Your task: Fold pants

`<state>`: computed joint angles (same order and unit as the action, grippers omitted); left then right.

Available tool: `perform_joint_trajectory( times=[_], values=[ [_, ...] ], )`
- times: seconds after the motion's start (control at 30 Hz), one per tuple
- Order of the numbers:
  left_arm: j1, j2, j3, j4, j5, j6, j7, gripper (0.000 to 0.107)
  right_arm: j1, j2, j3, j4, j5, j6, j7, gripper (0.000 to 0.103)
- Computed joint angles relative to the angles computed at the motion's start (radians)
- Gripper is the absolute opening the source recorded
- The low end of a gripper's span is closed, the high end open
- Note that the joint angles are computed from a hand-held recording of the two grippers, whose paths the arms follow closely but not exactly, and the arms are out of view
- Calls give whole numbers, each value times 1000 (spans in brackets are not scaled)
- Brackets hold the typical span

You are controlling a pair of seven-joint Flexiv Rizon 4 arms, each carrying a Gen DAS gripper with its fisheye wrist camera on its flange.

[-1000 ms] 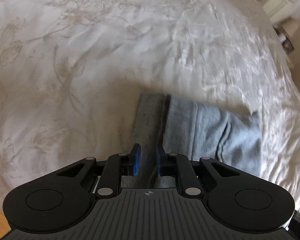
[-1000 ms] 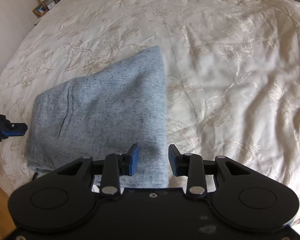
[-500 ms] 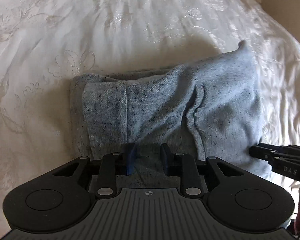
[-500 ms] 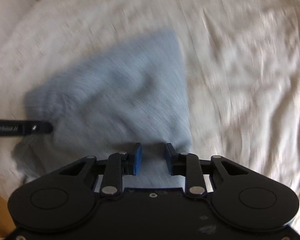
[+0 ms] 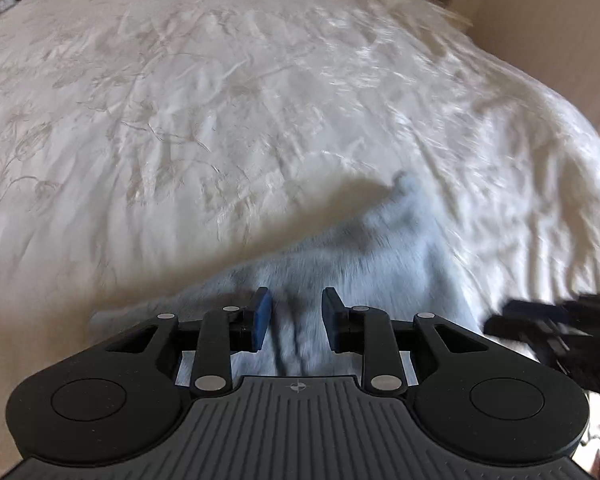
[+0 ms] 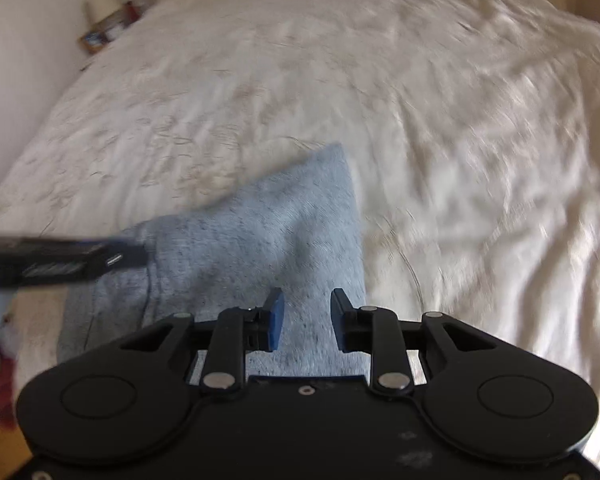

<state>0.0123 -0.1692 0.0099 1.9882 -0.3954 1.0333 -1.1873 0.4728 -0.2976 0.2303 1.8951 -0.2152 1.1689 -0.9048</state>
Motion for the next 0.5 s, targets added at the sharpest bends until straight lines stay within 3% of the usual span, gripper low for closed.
perform_joint_trajectory(
  times=[0.2,0.33,0.5],
  values=[
    [-24,-80,45,-95,172,-86,-308,30,-98,10,80,-3,154,40,-272,34],
    [-51,-101,58,-184,315,-184,-418,31,-148,21,103,-2,257,58,-436,38],
    [-82,-101,65,-253,451,-264,-523,32,-172,54,111,26,344,141,-591,52]
  ],
)
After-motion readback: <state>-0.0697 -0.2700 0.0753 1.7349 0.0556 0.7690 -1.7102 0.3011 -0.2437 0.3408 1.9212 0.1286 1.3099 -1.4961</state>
